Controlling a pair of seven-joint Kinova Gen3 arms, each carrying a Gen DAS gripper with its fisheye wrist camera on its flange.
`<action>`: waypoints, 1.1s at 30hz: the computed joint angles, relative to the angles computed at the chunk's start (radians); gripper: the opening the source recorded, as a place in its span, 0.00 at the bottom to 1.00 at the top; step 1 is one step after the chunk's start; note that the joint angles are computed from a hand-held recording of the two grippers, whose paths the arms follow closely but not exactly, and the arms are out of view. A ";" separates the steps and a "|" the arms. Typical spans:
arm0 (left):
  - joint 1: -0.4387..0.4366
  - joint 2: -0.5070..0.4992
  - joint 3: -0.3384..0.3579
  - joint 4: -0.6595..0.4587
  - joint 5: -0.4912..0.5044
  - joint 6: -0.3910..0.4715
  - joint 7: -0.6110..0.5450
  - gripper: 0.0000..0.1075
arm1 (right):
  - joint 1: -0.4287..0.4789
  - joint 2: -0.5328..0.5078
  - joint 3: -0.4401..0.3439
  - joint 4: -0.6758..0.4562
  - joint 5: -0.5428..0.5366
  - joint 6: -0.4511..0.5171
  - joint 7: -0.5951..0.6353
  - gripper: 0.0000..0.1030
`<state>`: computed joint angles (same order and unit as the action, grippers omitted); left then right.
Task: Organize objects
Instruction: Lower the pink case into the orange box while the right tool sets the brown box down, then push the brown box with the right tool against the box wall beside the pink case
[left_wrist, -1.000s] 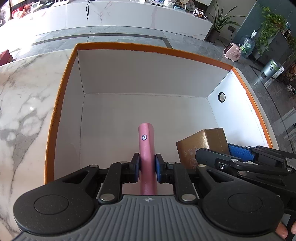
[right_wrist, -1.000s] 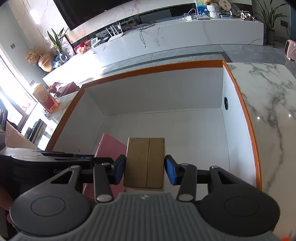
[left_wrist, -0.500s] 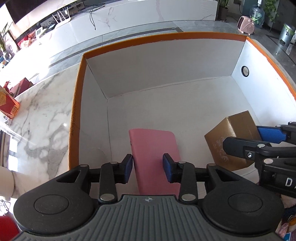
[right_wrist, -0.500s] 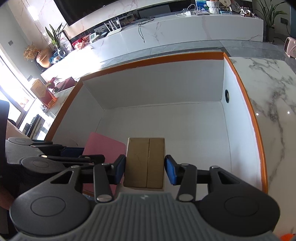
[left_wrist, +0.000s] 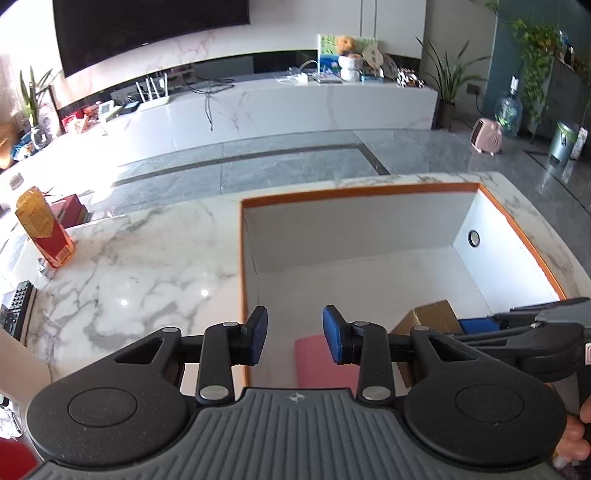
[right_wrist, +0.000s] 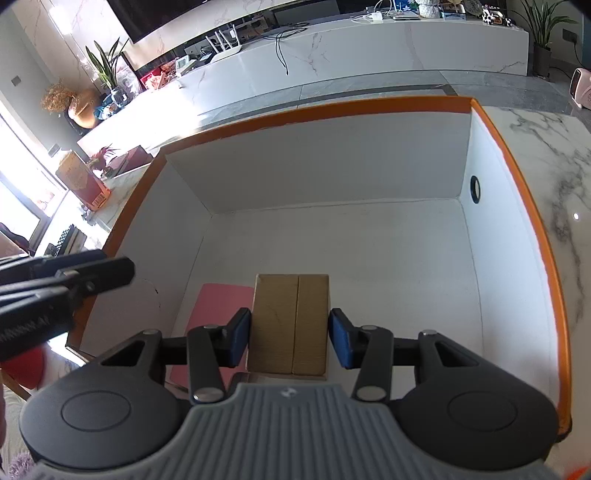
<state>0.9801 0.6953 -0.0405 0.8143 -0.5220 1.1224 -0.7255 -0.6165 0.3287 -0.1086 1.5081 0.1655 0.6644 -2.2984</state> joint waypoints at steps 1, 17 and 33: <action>0.005 -0.008 -0.011 0.017 -0.008 -0.007 0.019 0.37 | -0.015 0.012 0.006 -0.019 0.016 0.019 -0.009 0.47; -0.102 -0.125 0.050 0.278 0.076 -0.209 0.105 0.06 | -0.059 0.106 -0.010 -0.150 -0.011 0.130 0.032 0.47; -0.083 -0.111 0.047 0.260 0.044 -0.184 0.129 0.05 | 0.145 0.134 -0.072 -0.212 -0.347 0.229 0.129 0.48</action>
<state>0.8971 0.5839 0.0066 1.0739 -0.4780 0.9384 -0.5961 -0.4713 0.4631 -0.1808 1.2966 -0.1814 0.8939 -2.1692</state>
